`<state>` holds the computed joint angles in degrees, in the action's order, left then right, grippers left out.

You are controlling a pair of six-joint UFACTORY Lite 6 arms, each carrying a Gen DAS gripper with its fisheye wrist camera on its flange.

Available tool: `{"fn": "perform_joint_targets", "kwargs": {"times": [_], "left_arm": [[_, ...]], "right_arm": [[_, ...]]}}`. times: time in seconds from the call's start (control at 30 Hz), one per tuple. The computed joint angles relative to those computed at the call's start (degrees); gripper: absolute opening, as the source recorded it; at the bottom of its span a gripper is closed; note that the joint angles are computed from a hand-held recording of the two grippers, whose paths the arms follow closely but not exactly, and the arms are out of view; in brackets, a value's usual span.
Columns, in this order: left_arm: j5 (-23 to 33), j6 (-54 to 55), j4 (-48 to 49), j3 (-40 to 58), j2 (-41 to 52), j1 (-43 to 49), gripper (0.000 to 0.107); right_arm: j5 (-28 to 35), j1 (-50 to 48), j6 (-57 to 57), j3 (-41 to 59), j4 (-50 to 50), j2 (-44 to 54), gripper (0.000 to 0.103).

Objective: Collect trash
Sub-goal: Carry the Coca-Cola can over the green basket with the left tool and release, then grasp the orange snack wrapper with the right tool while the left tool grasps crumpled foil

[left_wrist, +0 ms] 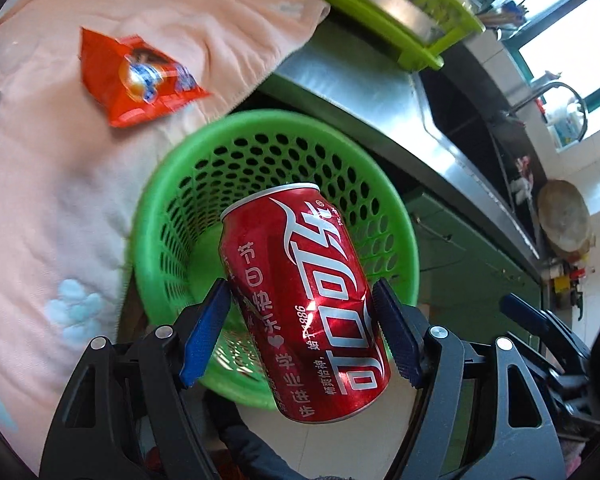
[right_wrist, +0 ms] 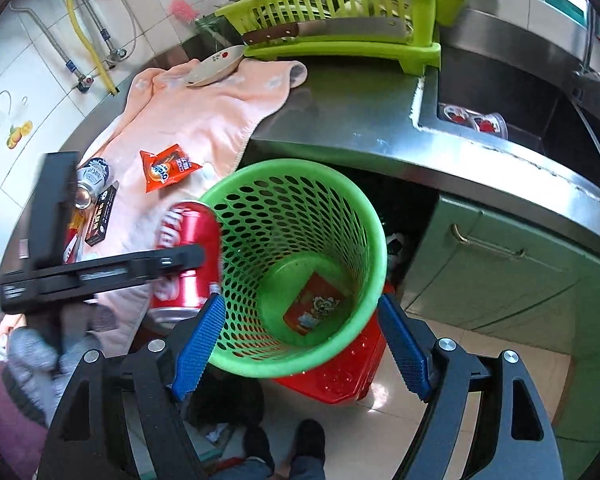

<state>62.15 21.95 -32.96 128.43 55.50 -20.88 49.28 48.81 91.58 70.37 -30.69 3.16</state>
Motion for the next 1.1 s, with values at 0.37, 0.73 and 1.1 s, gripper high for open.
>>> {"fn": "perform_joint_targets", "kwargs": {"times": [0.37, 0.73, 1.1], "left_arm": [[-0.73, -6.50, 7.51, 8.31, 10.30, -4.26, 0.073], [-4.04, -4.40, 7.11, 0.75, 5.22, -4.03, 0.080], [-9.61, 8.12, 1.97, -23.20, -17.05, 4.67, 0.080]], "right_arm": [[-3.25, 0.41, 3.36, -6.57, 0.22, -3.64, 0.076], [-2.80, 1.29, 4.52, -5.12, -0.19, -2.36, 0.076], [-2.36, 0.82, -1.48, 8.74, -0.28, 7.39, 0.076]]}}
